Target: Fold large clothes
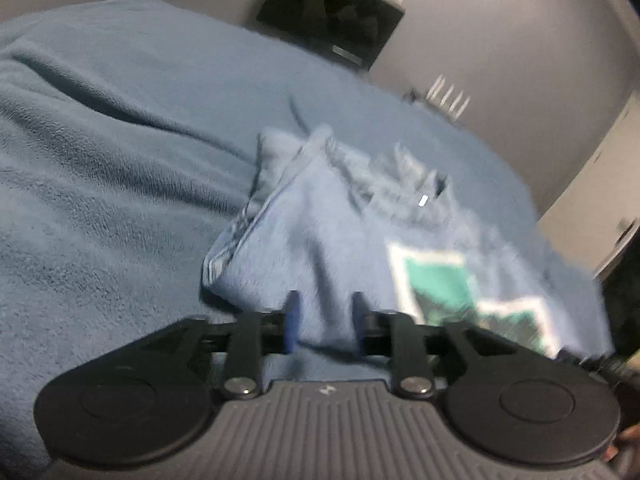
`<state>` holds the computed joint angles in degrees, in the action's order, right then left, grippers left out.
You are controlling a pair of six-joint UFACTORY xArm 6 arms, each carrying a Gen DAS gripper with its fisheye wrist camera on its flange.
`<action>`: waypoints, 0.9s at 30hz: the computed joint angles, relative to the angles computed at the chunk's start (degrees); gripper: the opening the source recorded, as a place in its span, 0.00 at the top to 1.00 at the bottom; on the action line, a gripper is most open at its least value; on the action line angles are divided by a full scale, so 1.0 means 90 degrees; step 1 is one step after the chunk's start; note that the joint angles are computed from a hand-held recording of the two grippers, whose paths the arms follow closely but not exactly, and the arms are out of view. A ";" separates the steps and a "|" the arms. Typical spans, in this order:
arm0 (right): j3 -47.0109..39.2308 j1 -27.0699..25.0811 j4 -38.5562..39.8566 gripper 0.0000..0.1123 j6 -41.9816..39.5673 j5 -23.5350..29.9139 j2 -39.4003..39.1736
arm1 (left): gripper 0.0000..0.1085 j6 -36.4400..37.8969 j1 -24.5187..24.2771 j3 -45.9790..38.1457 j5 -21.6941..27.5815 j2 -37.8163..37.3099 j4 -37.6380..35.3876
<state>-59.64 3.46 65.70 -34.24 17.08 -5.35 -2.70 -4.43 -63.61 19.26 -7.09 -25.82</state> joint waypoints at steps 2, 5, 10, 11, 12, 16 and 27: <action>0.0100 0.0012 0.0157 0.52 -0.0127 0.0019 -0.0032 | 0.65 -0.0262 -0.0037 -0.0051 0.0171 0.0052 0.0492; -0.0050 0.0039 0.0522 0.38 -0.0581 0.0145 0.0084 | 0.51 -0.0500 -0.0103 -0.0215 0.0261 0.0194 0.0904; -0.0422 0.0110 0.0807 0.33 -0.0593 0.0081 0.0574 | 0.40 -0.0753 -0.0113 0.0273 0.0063 -0.0039 0.1143; -0.0452 0.0133 0.0933 0.32 -0.0641 0.0059 0.0638 | 0.40 -0.0809 -0.0103 0.0251 0.0108 -0.0010 0.1182; -0.0595 0.0162 0.1011 0.32 -0.0657 0.0054 0.0798 | 0.40 -0.0911 -0.0115 0.0303 0.0163 -0.0079 0.1265; -0.0920 0.0236 0.0843 0.31 -0.0461 0.0005 0.1186 | 0.37 -0.0870 -0.0093 0.0099 0.0250 0.0174 0.1171; -0.1638 0.0244 0.2119 0.38 -0.1080 0.0169 0.1781 | 0.14 -0.0221 0.0034 -0.0134 0.0564 0.0484 -0.0604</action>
